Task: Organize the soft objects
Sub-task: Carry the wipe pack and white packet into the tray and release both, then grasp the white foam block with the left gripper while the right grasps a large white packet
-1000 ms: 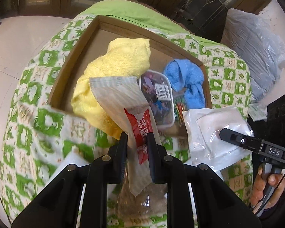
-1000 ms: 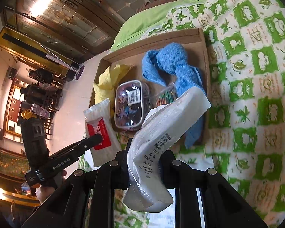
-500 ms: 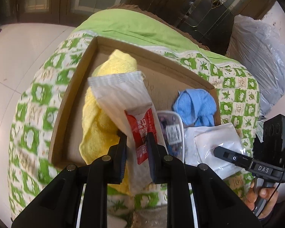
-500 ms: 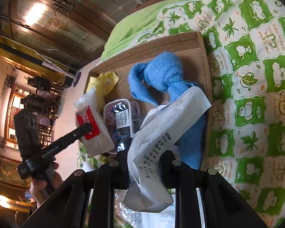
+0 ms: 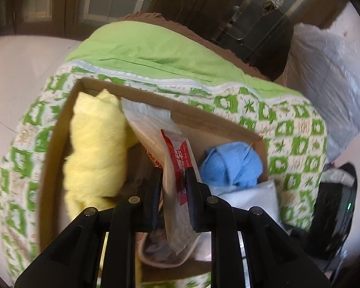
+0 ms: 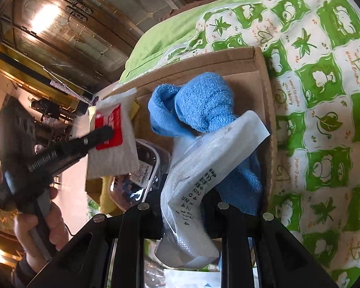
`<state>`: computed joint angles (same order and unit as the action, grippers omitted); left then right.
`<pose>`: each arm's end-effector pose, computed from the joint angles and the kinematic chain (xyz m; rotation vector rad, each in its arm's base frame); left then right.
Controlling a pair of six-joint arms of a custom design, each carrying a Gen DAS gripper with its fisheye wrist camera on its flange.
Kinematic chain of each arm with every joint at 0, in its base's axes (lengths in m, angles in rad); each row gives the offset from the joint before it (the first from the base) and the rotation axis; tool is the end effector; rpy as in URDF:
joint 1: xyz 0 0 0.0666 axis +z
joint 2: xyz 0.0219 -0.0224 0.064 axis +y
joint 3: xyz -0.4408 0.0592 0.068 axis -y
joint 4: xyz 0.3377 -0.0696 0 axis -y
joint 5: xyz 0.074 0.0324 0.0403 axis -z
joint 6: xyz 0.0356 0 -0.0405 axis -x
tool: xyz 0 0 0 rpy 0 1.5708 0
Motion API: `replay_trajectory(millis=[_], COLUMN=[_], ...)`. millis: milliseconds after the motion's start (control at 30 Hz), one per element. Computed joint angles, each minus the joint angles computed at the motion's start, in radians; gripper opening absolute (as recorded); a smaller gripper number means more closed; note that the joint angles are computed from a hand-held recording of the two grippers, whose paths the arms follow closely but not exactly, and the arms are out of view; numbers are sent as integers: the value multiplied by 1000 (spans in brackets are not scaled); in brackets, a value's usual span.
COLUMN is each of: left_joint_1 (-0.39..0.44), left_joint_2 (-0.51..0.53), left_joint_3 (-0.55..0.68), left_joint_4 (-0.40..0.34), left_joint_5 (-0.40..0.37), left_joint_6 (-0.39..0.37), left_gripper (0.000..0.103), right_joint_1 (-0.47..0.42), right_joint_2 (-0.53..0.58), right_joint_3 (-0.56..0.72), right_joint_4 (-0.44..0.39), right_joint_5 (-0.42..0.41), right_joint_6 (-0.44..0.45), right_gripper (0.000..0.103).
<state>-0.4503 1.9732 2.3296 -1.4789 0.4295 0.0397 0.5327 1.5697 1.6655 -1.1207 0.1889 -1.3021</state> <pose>0.5511 -0.2833 0.5314 0.6872 2.6364 -0.7263 0.4188 0.2387 0.5105 1.0518 2.4119 0.4332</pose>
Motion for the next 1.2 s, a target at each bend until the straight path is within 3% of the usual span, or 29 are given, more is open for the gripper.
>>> replay_trajectory(millis=[100,267,400,500,733,867,1067,1200], left_joint_1=[-8,-22,-22,-20,-8,-3,15,41], left_joint_2=[11,-10,-23,-40,-98,-173,-327,-418], left_joint_3=[-1,-36,-35,-52,-105,-199,-424,-565], left_joint_4=[11,42,35,41,29,77,176,226], left_joint_5=[9,-49,-82,-86,-87,-99,-147,-155], left_joint_6=[35,-1,-31,-51,-86,-104,-197,-227], left_gripper=[17,23,41,41,41,41,41,41], right_joint_1=[2,8,20,35,96,132,182,224], right_joint_2=[4,-4,5,7,16,7,-16,-13], right_joint_3=[-6,-26,-2,22,89,103,98,128], right_joint_4=[16,35,-5,-42,-168,-210,-257,-349], right_joint_5=[8,21,68,103,229,285,307,326], right_joint_6=[10,11,14,27,-3,-39,-106,-184], right_gripper=[20,24,47,51,76,83,94,100])
